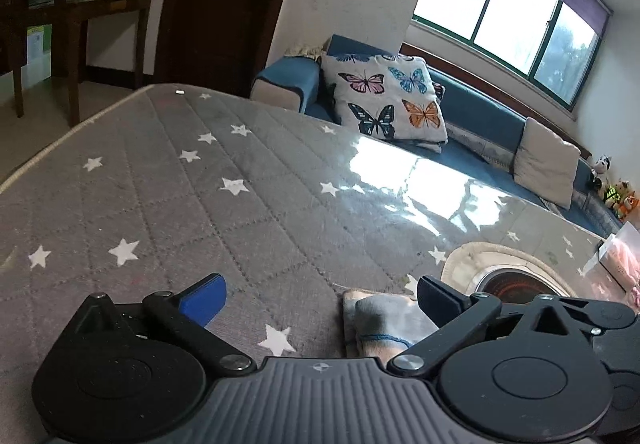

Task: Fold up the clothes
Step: 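Press the folded shirt flat and withdraw both open grippers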

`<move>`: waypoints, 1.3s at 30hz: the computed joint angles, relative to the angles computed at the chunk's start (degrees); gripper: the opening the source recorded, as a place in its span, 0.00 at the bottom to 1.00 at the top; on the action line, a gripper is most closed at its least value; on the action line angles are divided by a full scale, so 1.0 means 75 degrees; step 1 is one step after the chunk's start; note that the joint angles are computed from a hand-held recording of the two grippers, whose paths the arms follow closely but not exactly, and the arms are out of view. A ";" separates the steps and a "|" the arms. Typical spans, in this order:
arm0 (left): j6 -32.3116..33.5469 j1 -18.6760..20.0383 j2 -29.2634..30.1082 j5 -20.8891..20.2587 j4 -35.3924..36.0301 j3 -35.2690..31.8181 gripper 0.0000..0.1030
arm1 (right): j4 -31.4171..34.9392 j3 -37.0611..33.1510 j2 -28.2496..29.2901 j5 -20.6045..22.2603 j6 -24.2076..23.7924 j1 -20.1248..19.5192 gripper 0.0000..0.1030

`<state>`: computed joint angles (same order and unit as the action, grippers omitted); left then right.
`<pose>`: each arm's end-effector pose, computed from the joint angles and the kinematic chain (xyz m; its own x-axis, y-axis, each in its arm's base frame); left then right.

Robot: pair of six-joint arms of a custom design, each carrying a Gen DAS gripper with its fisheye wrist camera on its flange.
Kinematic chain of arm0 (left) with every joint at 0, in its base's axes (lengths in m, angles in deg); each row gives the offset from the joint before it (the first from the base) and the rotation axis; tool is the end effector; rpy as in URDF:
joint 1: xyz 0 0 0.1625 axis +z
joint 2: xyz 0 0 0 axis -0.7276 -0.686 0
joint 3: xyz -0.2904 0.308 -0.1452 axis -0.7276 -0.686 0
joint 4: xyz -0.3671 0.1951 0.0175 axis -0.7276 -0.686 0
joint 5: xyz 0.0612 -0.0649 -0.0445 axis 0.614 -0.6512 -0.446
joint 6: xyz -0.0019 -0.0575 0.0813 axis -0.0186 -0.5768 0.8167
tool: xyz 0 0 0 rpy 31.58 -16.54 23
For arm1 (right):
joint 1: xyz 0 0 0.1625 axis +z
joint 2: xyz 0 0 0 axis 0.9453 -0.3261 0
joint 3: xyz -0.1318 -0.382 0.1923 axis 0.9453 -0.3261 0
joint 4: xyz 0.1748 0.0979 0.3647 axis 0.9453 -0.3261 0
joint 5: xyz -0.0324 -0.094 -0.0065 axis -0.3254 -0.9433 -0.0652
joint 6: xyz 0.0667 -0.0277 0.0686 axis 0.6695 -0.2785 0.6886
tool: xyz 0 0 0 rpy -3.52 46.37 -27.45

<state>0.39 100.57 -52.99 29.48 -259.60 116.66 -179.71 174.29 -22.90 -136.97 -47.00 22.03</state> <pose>-0.2251 -0.6707 0.0917 -0.8597 -0.1861 -0.4757 0.2980 0.5736 -0.7630 0.1658 -0.7276 0.1993 -0.5261 -0.7644 0.3727 -0.8497 0.4911 -0.1920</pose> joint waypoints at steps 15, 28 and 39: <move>-0.0802 -0.0284 -0.0303 0.0451 0.0289 0.0753 1.00 | -0.0139 0.1455 -0.0895 -0.0033 -0.1152 -0.0027 0.91; -0.1230 -0.0599 -0.0324 0.0821 0.0318 0.1369 1.00 | -0.0873 0.2459 -0.1339 -0.0057 -0.1758 -0.0033 0.94; -0.1322 -0.0894 -0.0201 0.1066 0.0238 0.1720 1.00 | -0.0951 0.2597 -0.1863 -0.0207 -0.1395 -0.0181 0.96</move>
<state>-9.53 93.86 -54.50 37.47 -257.81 129.57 -186.84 193.77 -36.88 -138.53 -57.46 20.67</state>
